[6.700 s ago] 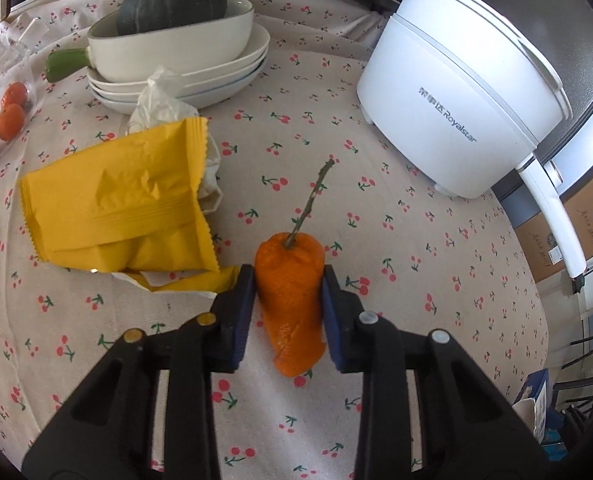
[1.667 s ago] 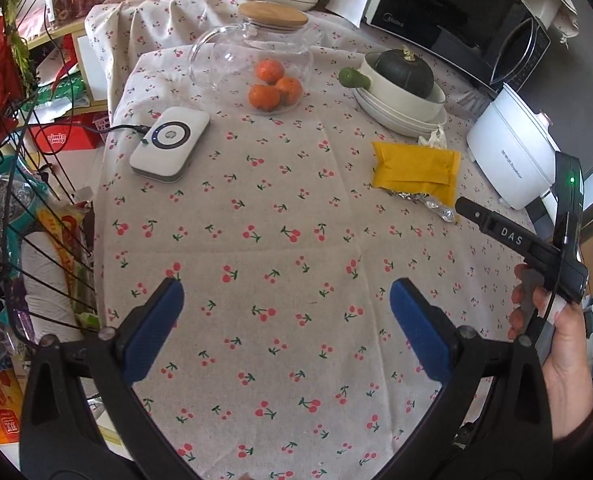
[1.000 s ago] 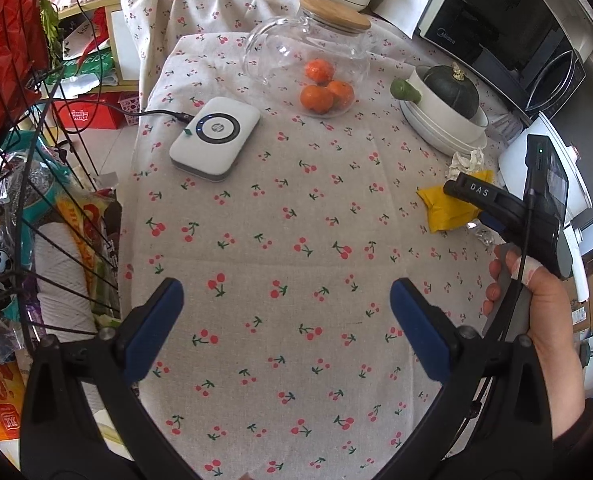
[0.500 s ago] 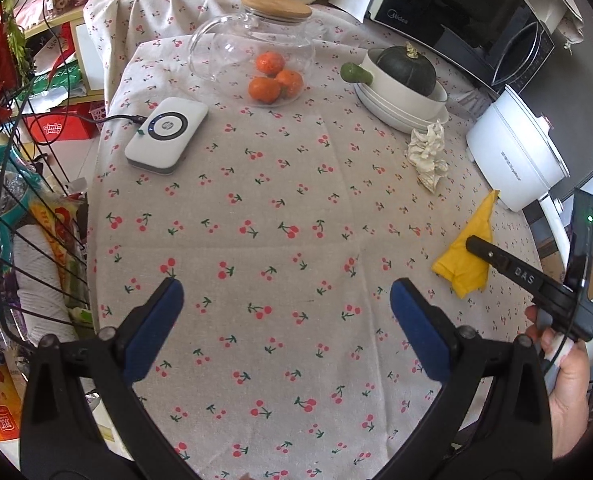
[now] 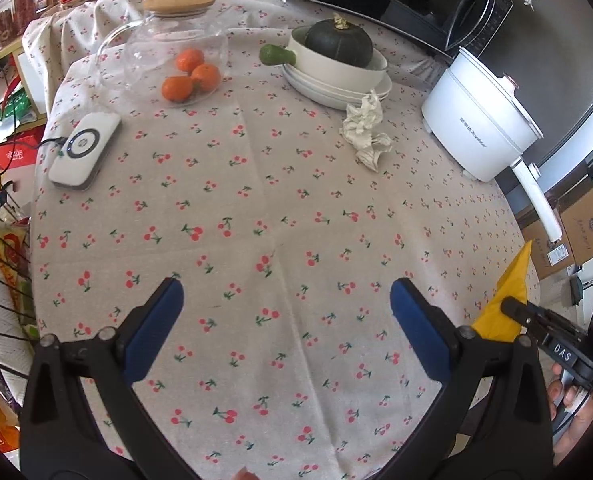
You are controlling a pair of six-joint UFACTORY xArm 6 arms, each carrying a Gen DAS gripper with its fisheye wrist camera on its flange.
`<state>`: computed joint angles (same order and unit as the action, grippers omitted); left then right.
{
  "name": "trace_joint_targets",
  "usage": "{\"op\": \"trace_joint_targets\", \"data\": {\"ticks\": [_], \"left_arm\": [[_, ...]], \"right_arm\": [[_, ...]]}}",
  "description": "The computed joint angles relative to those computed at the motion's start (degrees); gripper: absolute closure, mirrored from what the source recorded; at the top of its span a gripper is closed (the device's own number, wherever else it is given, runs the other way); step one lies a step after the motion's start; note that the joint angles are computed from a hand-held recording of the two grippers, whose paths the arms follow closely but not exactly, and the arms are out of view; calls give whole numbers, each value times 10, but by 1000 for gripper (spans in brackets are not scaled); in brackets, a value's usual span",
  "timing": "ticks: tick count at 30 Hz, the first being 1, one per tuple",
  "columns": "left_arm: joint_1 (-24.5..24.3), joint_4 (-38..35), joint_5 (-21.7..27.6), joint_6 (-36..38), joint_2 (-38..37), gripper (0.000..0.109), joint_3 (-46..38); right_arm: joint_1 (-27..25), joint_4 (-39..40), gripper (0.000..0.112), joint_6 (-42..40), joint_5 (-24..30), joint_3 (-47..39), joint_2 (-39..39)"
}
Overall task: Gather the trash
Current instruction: 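Close the right tool on the yellow snack bag and lift it, then grasp the crumpled tissue with the left tool while the right tool holds the bag, then carry the tissue over the bin with the left tool while the right tool carries the bag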
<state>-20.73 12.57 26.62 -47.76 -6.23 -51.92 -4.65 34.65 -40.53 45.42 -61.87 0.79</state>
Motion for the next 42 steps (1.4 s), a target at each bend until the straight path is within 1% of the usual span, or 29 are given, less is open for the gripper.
{"op": "trace_joint_targets", "data": {"ticks": [1,2,4,6,7,11,14,16,17,20,22,24,30,33,35,38,42], "left_arm": [[-1,15,-1,-8,20,6,-21],[-2,15,-7,-3,43,6,-43],[-3,-9,-23,30,102,6,-100],[-5,-23,-24,50,173,7,-173],[-6,-27,-25,57,209,9,-211],[-4,24,-1,24,346,17,-373],[-1,71,26,-7,421,28,-469],[1,67,28,-9,447,45,-498],[3,57,20,-9,453,50,-502],[7,55,-8,-25,449,50,-484],[7,48,-22,-11,437,57,-463],[5,51,-28,-4,413,58,-429],[-12,37,-57,17,291,59,-264],[-26,29,-63,20,222,59,-178],[-36,37,-63,13,173,59,-124],[-52,50,-65,-6,113,59,-62],[-76,71,-50,-27,48,59,-8]], "right_arm": [[-6,-13,92,6,4,-3,4],[-12,-22,92,10,8,-9,11],[-24,-17,92,1,9,-15,17],[-34,-22,92,-4,7,-18,21],[-41,-21,92,-7,11,-22,24],[-72,-2,92,-15,35,-39,34],[-87,-6,92,-29,38,-45,37],[-95,-10,92,-32,40,-50,42],[-98,-12,92,-34,40,-53,45],[-107,-15,92,-38,42,-59,52],[-109,-17,92,-41,38,-57,53],[-111,-17,92,-39,36,-52,50],[-107,-6,92,-46,29,-31,20],[-108,-1,92,-59,24,-15,-4],[-112,1,92,-67,20,-5,-20],[-121,6,92,-77,11,16,-48],[-140,12,92,-80,11,56,-91]]}}
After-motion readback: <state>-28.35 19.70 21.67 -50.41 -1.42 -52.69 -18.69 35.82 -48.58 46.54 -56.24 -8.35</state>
